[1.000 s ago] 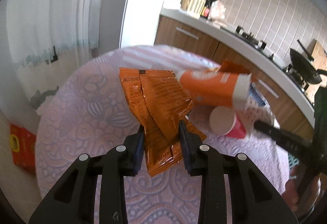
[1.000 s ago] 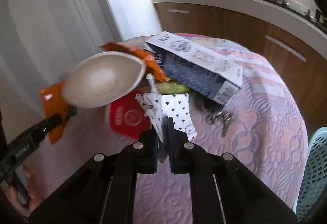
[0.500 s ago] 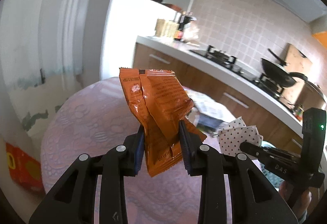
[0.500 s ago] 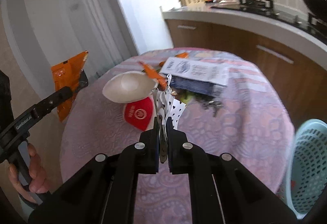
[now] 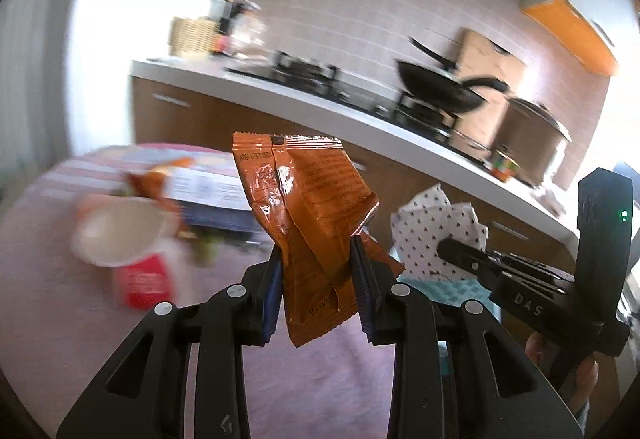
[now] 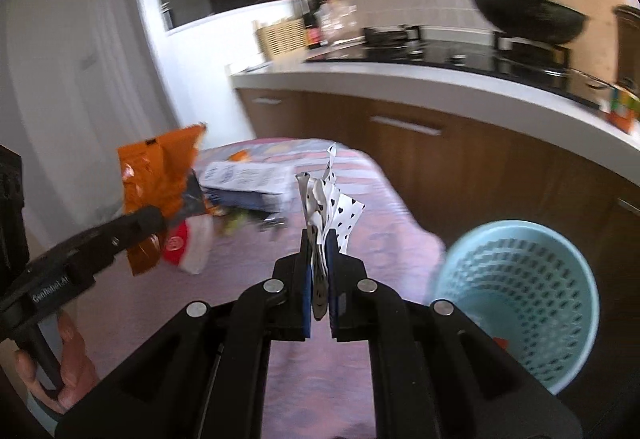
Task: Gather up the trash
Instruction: 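Carry the wrapper and paper over the blue basket and release both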
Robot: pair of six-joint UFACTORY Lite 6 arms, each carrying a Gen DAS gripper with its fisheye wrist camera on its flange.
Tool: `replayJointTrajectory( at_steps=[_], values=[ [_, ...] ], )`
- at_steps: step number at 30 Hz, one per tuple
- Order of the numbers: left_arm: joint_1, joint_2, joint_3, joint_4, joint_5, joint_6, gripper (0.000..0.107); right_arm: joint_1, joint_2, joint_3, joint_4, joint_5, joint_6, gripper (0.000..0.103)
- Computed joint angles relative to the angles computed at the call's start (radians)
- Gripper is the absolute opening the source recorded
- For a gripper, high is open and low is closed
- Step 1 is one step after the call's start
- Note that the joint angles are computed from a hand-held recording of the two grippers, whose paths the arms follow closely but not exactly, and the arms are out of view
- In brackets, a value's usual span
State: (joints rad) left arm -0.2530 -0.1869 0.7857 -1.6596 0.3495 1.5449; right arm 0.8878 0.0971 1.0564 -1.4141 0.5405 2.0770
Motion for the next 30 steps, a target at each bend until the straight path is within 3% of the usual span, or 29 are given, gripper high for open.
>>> replayJointTrajectory(
  at_steps=[4, 10, 12, 15, 20, 23, 25, 27, 28, 30],
  values=[
    [-0.157, 0.172, 0.125, -0.084, -0.036, 0.051, 0.03, -0.061, -0.185, -0.215, -0.027, 0.039, 0.076, 0.005],
    [-0.342, 0.478, 0.378, -0.097, -0.097, 0.03, 0.031, -0.246, -0.389, -0.49, -0.077, -0.038, 0.174, 0.005],
    [-0.39, 0.579, 0.475, -0.023, -0.125, -0.05, 0.031, -0.304, -0.41, -0.542, -0.105, -0.072, 0.195, 0.005],
    [-0.439, 0.731, 0.632, 0.229, -0.138, -0.301, 0.032, -0.392, -0.387, -0.581, -0.187, -0.143, 0.27, 0.005],
    [-0.487, 0.91, 0.825, 0.629, -0.14, -0.698, 0.034, -0.521, -0.287, -0.613, -0.477, -0.23, 0.544, 0.005],
    [-0.493, 0.973, 0.895, 0.727, -0.122, -0.794, 0.033, -0.579, -0.241, -0.616, -0.678, -0.26, 0.726, 0.005],
    [-0.489, 0.991, 0.909, 0.749, -0.115, -0.81, 0.042, -0.607, -0.227, -0.622, -0.766, -0.271, 0.808, 0.006],
    [-0.488, 0.988, 0.899, 0.705, -0.128, -0.773, 0.056, -0.632, -0.21, -0.62, -0.846, -0.286, 0.882, 0.016],
    [-0.484, 0.975, 0.879, 0.657, -0.138, -0.723, 0.056, -0.643, -0.206, -0.625, -0.886, -0.288, 0.923, 0.021],
    [-0.474, 0.961, 0.862, 0.622, -0.134, -0.689, 0.056, -0.645, -0.204, -0.628, -0.881, -0.279, 0.924, 0.041]
  ],
)
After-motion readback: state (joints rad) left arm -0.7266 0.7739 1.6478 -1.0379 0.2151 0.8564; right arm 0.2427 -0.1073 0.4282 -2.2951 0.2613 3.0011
